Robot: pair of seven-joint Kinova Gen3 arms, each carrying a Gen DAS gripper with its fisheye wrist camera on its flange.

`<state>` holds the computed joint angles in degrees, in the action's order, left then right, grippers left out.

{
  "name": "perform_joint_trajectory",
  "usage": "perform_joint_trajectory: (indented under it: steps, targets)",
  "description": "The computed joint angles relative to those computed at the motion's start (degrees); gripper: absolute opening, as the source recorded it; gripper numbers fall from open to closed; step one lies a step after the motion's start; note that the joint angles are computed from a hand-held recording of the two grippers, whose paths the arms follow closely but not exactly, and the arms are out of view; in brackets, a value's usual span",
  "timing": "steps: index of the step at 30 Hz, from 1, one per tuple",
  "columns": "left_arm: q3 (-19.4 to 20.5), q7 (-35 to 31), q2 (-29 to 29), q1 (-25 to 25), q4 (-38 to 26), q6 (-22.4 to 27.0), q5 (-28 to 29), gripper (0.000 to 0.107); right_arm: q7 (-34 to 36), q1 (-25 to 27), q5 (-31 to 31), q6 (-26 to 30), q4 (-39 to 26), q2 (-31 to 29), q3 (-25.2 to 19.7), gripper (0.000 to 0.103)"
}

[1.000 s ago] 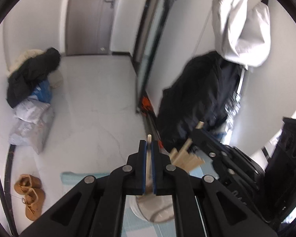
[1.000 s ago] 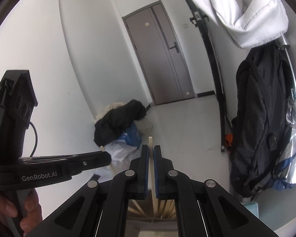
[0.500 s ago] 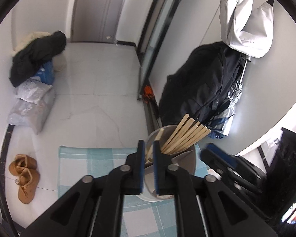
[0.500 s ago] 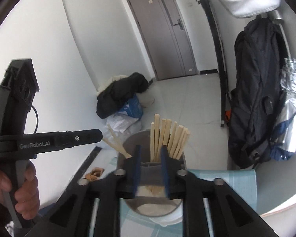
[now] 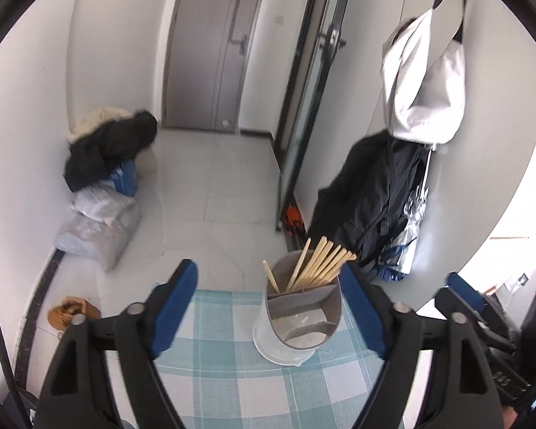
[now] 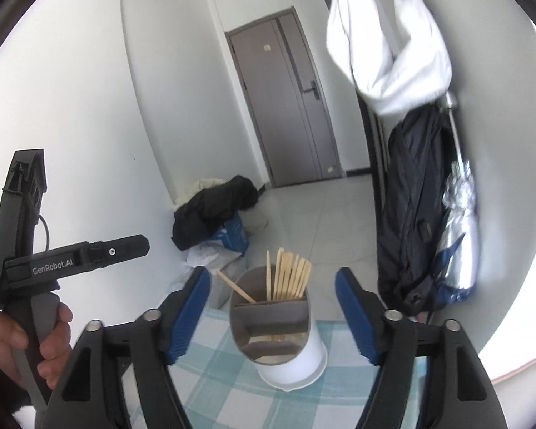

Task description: Organize utensils

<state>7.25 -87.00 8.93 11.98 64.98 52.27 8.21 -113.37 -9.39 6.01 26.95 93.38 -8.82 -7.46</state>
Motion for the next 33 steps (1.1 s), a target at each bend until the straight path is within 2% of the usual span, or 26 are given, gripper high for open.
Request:
perform_joint_trajectory:
  steps: [3,6,9,13,22,28,33]
  targets:
    - [-0.4,2.9,-3.6,1.8,3.6,-4.0,-4.4,0.089,-1.6,1.1,2.7,-0.9,1.0,-2.4,-1.7,0.091]
    - [-0.1,5.1,-6.5,2.3,6.5,-6.9,-7.4,0.099,-1.8,1.6,3.7,-1.2,1.5,-4.5,-3.0,0.098]
    - [0.6,8.5,-9.8,2.6,11.0,-11.9,-11.4,0.102,-4.0,4.4,6.5,-3.6,4.0,-7.3,-6.4,0.103]
    - [2.3,12.9,-12.4,2.0,15.0,-15.2,-16.4,0.102,-7.0,8.8,8.8,-6.0,6.9,-10.0,-10.8,0.103]
    - [4.7,17.2,-17.0,-0.4,23.2,-20.1,-19.9,0.102,-12.9,19.7,10.0,-10.1,13.9,-15.7,-19.3,0.103]
    - [7.5,20.6,-18.7,-2.7,27.3,-22.9,-24.0,0.102,-12.2,24.9,8.6,-13.7,17.6,-18.5,-23.1,0.103]
    - [10.1,24.5,-18.9,-4.8,30.0,-24.4,-27.8,0.102,-10.8,27.2,6.4,-14.2,19.4,-19.4,-24.8,0.103]
